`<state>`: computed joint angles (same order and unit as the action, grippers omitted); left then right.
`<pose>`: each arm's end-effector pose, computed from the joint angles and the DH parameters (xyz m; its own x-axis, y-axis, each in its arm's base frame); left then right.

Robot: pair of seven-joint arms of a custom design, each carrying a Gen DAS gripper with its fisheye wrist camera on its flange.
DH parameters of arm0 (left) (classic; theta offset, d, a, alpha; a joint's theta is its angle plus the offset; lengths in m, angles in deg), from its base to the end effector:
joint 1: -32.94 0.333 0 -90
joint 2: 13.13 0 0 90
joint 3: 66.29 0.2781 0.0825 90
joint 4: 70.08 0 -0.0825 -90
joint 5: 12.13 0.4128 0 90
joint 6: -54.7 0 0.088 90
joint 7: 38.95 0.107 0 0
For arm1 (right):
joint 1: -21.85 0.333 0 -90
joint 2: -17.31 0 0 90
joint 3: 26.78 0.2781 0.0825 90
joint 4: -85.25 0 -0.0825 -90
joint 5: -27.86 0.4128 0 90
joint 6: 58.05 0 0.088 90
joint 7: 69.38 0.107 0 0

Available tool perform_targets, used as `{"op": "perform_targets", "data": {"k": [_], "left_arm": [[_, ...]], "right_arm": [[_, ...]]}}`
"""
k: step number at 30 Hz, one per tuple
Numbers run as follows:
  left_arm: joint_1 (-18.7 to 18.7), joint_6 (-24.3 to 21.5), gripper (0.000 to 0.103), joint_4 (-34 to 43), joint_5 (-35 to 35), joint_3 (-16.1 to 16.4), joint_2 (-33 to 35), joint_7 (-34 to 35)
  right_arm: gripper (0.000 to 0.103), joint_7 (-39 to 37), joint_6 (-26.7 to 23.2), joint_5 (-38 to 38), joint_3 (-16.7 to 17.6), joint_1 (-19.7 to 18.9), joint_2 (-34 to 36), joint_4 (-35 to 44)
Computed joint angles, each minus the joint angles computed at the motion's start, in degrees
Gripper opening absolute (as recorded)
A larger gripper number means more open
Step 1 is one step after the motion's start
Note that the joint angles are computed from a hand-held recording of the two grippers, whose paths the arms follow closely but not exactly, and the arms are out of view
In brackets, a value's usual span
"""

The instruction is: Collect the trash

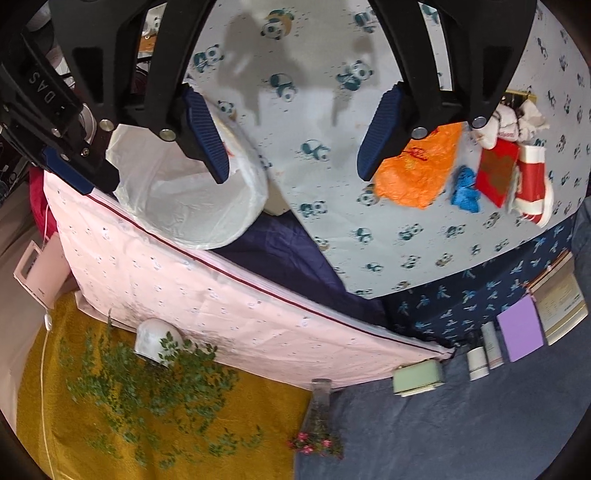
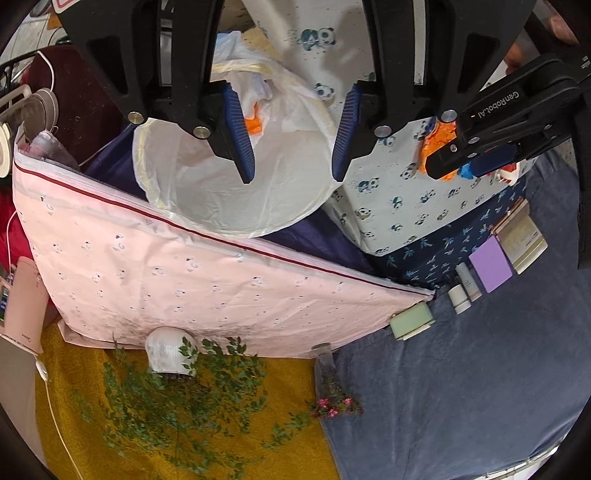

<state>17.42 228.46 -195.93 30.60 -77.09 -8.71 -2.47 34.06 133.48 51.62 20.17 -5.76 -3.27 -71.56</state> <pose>0.5122 -0.3098 0.3692 -0.2669 -0.9587 0.0981 -0.6996 0.1228 -0.7039 0.4503 0.0987 0.3479 -0.1645 -0.9690 -0.1842 -0.6002 0.2465 -0.7609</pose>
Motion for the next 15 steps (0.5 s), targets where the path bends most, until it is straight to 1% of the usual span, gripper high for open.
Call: {"op": "perform_targets", "data": {"k": [2, 6, 9, 15], "left_arm": [[0.3, -0.2, 0.071, -1.6, 3.2, 1.0, -1.5, -3.6], [2.7, -0.1, 0.071, -4.9, 3.7, 1.0, -3.8, -5.2], [4.7, -0.4, 0.071, -7.1, 5.9, 0.9, -5.5, -7.8], [8.4, -0.3, 0.071, -10.2, 6.8, 0.6, -7.3, -8.3]], "right_arm": [[0.044, 0.2, -0.3, -0.3, 1.0, -0.1, -0.1, 0.4], [0.045, 1.3, -1.0, -1.9, 3.0, -0.6, 0.3, 1.5], [0.045, 2.6, -1.6, -3.7, 5.1, -1.6, 1.1, 2.7], [0.045, 5.9, -2.6, -9.0, 9.9, -4.8, 3.6, 5.2]]}}
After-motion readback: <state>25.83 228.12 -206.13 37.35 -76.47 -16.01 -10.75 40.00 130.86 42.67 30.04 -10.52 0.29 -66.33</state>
